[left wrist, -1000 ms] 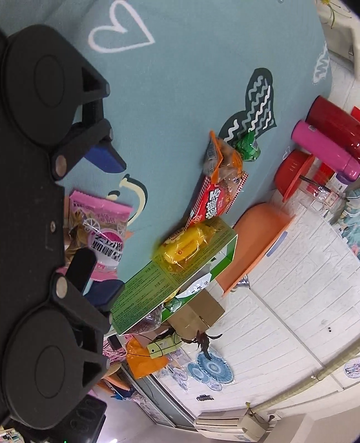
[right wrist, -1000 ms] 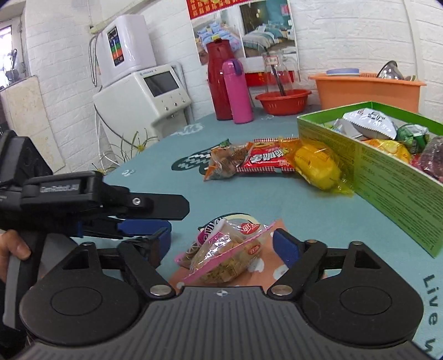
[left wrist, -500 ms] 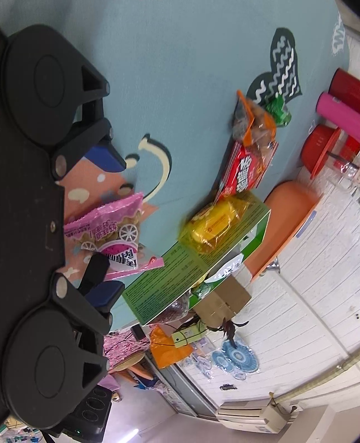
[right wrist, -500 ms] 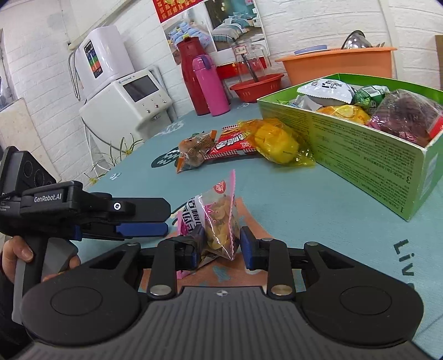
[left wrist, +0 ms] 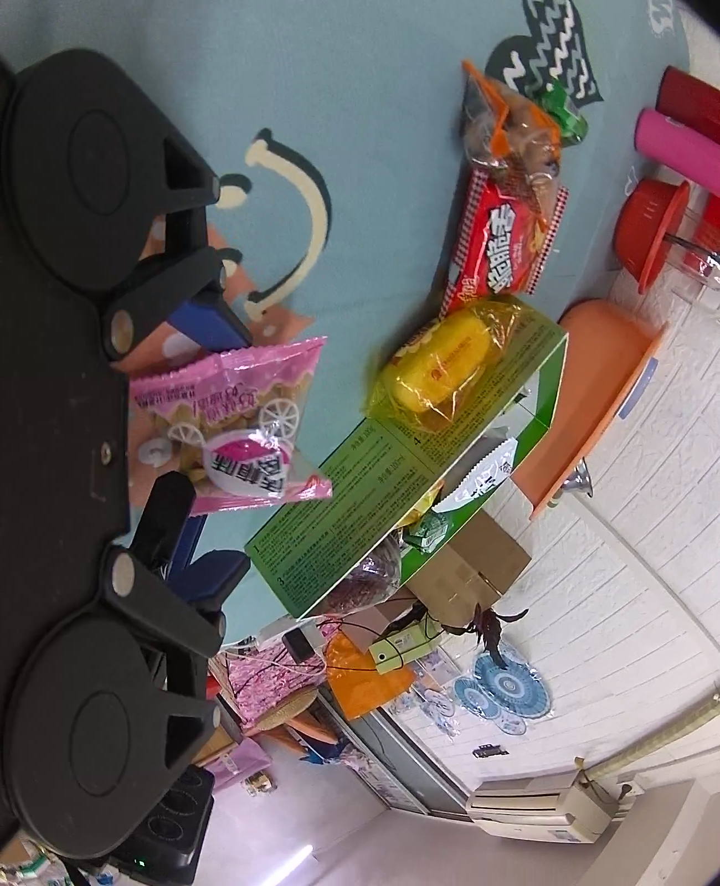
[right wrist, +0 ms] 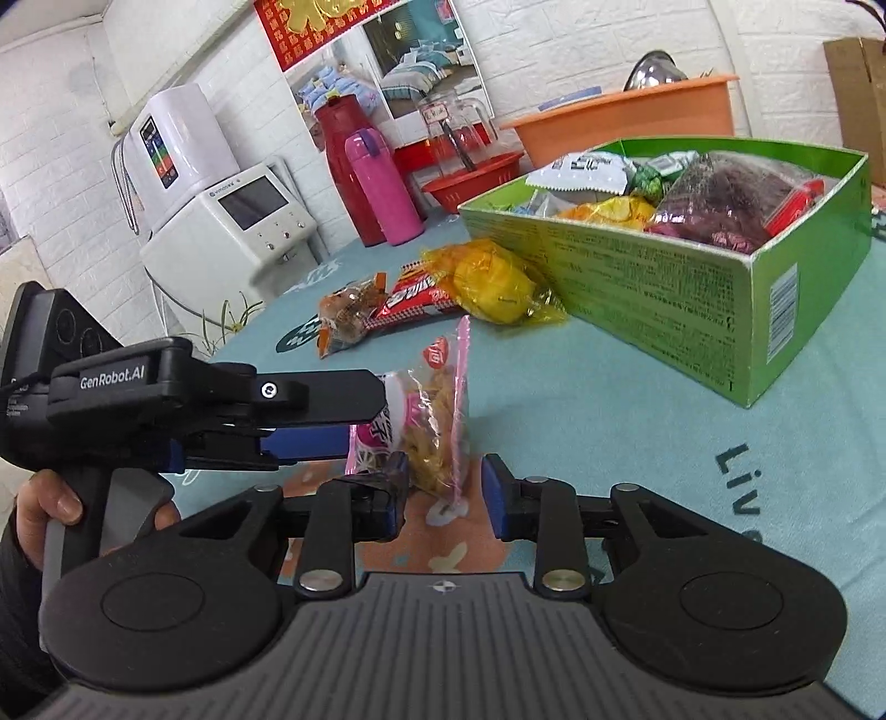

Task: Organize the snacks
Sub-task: 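Pinch the pink cookie bag with the right gripper, carry both grippers over the box, release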

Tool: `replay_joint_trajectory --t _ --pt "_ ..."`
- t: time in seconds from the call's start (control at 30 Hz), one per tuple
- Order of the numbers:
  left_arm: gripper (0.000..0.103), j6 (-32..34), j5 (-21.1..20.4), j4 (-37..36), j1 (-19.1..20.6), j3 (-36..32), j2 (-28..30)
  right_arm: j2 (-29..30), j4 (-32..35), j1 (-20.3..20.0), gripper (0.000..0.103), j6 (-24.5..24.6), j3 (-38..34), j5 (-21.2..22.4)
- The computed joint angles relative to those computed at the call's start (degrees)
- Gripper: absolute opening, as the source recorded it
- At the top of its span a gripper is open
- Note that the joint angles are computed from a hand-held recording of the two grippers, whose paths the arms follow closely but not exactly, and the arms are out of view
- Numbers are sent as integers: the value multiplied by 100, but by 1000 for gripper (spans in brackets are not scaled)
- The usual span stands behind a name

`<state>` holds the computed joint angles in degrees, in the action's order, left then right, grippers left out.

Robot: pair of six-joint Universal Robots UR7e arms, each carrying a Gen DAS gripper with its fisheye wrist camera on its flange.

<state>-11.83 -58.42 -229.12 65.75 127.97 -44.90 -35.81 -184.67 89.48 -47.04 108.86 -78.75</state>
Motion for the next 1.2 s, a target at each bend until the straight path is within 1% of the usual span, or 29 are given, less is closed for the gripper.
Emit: replay_joint_trajectory --t 0.03,0.1,0.13,0.17,0.2,0.23,0.27,0.33,0.4,0.53,0.67,0.8,0.9,1.0,1.13,1.2 --pt "89 37 6 49 11 -39 9 21 -29 16 54 -18 -26 -13" --pt "76 47 -18 219 62 -133 13 71 -52 45 56 -19 -99 -24" --pt "62 45 23 260 68 -166 33 116 -127 65 58 -28 -133 -54" --pt "57 54 45 320 79 -215 45 164 -195 83 57 -53 -173 -92" --pt "55 67 64 299 83 -254 69 202 -262 102 54 -62 -202 -153" --pt "44 79 47 279 76 -265 74 237 -341 119 51 -86 -222 -208" --pt "43 89 67 294 47 -276 66 258 -460 130 47 -99 -212 -243" --pt "42 245 181 241 -70 -299 85 227 -605 121 46 -153 -142 -210" --pt "42 428 205 164 -165 -343 79 166 -737 117 46 -182 -79 -133" --pt "42 810 59 202 -247 -601 11 71 -1054 149 45 -278 -63 122" --pt "42 1221 -34 468 -278 -1032 -9 74 -1238 223 45 -292 -281 248" --pt "42 1416 -382 859 -142 -1597 -28 172 -1400 311 45 -234 -657 321" --pt "42 1616 -542 1119 -20 -2040 15 341 -1301 409 45 -108 -1138 313" --pt "42 1617 -669 1434 163 -2444 38 564 -1061 498 45 24 -1678 262" --pt "42 1643 -669 1830 368 -2939 139 914 -633 567 45 171 -2398 157" --pt "42 1609 -648 1994 460 -3118 191 1061 -335 584 45 341 -2723 50"
